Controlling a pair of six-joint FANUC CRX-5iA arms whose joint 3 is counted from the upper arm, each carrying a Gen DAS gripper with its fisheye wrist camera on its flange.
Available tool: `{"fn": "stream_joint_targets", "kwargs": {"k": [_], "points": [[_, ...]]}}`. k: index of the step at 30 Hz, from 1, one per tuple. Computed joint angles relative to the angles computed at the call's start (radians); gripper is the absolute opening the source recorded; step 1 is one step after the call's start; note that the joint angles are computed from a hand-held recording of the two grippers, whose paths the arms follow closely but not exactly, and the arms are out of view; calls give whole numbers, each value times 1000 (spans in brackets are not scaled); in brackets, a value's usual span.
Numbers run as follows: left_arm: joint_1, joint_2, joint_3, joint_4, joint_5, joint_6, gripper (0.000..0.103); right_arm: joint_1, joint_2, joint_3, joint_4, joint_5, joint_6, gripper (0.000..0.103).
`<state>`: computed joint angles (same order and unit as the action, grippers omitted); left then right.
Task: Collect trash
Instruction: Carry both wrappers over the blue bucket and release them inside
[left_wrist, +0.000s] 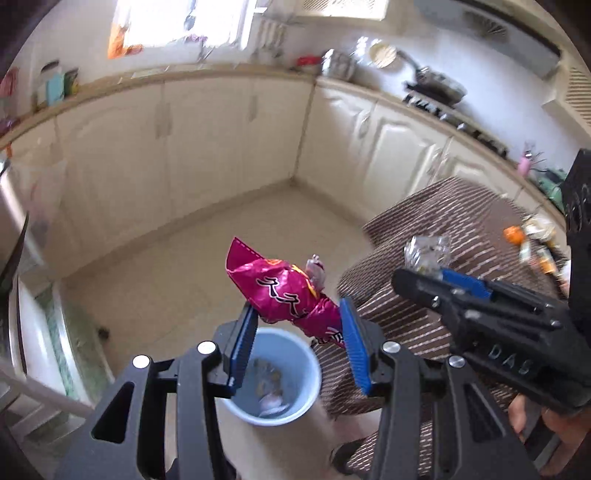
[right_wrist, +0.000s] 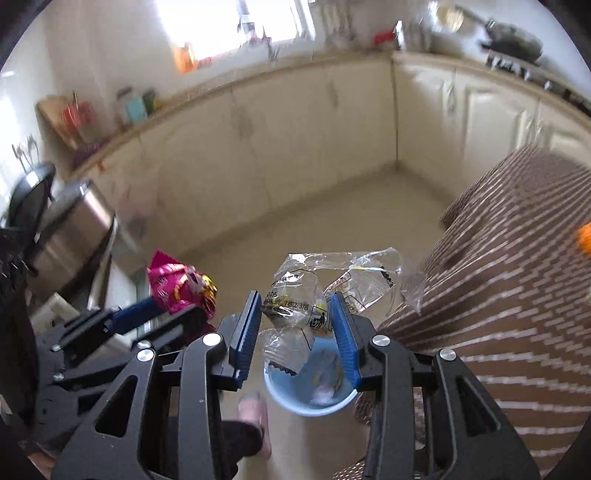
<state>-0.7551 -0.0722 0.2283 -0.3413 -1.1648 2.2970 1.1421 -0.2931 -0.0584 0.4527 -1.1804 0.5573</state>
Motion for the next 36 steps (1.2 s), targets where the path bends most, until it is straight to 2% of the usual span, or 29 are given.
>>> {"fn": "stream_joint_targets", "kwargs": {"k": [5,11,14,18,19,36], "points": [[95,5,-111,115,32,-60,45,-65,73,5,-125,13,60,37],[150,67,-144,205,80,-114,46,-120,110,0,-171,6,85,37],[155,93,-139,206,81,-123,47,-141,116,-12,-182,13,88,37],[150,112,-120,183,73,-101,61,-160,133,-4,-200,19,97,37],[155,104,-132,187,82,-97,62,-162,135,-5,-206,22,99,37],[174,34,-161,146,50,-14,62,-175,184,54,-271,65,180,38]]}}
